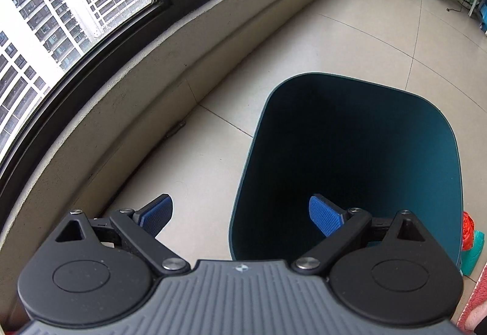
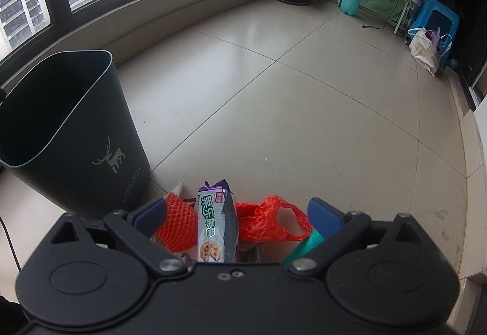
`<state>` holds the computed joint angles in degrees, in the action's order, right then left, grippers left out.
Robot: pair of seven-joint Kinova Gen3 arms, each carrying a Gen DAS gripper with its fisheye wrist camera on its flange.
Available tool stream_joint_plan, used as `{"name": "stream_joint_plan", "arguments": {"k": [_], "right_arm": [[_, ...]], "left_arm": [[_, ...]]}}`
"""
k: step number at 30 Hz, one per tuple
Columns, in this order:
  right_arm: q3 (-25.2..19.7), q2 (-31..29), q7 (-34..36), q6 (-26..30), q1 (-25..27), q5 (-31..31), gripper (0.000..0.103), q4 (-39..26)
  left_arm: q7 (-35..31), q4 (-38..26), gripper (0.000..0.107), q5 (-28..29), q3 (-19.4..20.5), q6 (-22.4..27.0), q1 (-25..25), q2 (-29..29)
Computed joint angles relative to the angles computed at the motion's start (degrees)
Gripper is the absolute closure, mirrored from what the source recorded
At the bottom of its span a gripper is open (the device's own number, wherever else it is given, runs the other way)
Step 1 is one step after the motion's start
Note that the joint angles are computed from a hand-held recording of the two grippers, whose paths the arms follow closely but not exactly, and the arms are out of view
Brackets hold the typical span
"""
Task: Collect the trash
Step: 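Grasp the green bin rim with the left tool while the right tool grasps the cookie bag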
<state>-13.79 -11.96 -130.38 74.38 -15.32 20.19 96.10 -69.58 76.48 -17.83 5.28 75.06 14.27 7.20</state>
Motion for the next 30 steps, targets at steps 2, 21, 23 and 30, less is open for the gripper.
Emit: {"name": "stream_joint_plan", "arguments": {"k": [2, 21, 23, 30], "right_arm": [[2.67, 0.61, 2.92, -1.57, 0.60, -2.30, 0.005, 1.57], [9.26, 13.34, 18.43, -16.70, 3.80, -19.78, 0.023, 15.10], [9.29, 14.34, 17.88, -17.79, 3.66, -20.63, 0.023, 15.61], [8.10, 14.89, 11.33, -17.09, 0.37, -15.61, 0.044, 15.94]], "left_arm": [[0.40, 0.88, 0.014, -0.55, -0.05, -0.30, 0.15, 0.45], [3.61, -2.63, 0.074, 1.14, 0.46, 9.84, 3.09, 4.07], [4.55, -3.52, 0.074, -0.03, 0.71, 11.53, 4.50, 4.40], [7.75, -2.54, 0.078, -2.15, 1.17, 12.97, 6.59, 3.22]]}}
